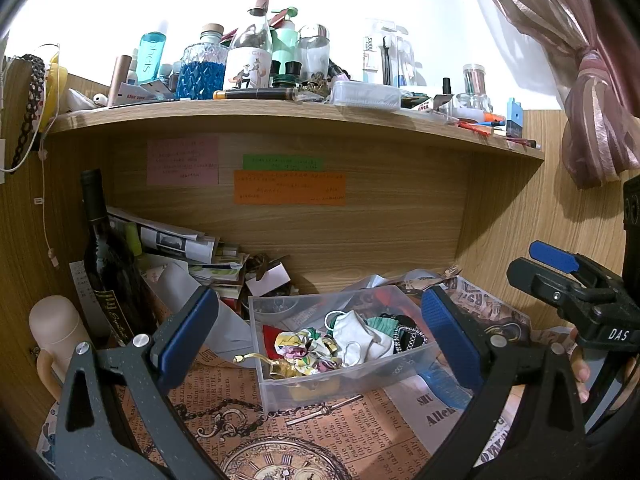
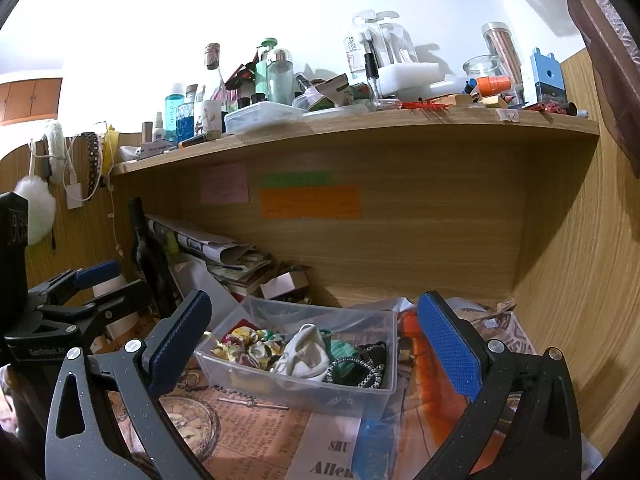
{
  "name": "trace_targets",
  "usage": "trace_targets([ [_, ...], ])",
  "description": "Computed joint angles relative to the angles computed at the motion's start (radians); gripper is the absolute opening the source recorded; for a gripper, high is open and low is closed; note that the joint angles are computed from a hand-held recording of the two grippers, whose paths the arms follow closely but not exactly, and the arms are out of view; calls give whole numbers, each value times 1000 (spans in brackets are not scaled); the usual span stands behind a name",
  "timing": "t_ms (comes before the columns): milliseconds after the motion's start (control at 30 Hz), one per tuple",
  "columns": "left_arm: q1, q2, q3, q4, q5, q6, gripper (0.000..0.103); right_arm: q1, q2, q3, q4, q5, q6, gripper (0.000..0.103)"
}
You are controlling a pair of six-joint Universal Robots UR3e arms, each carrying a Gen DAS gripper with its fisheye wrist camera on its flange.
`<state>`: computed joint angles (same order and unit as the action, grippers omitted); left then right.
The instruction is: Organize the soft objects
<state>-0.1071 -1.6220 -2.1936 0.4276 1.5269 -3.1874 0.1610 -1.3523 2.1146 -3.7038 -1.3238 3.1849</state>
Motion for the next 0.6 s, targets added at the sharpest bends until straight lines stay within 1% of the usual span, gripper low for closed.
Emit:
trace_targets([
  [600,5,1,-1,-1,-8,2,103,0,0,1,-1,2,-1,103],
])
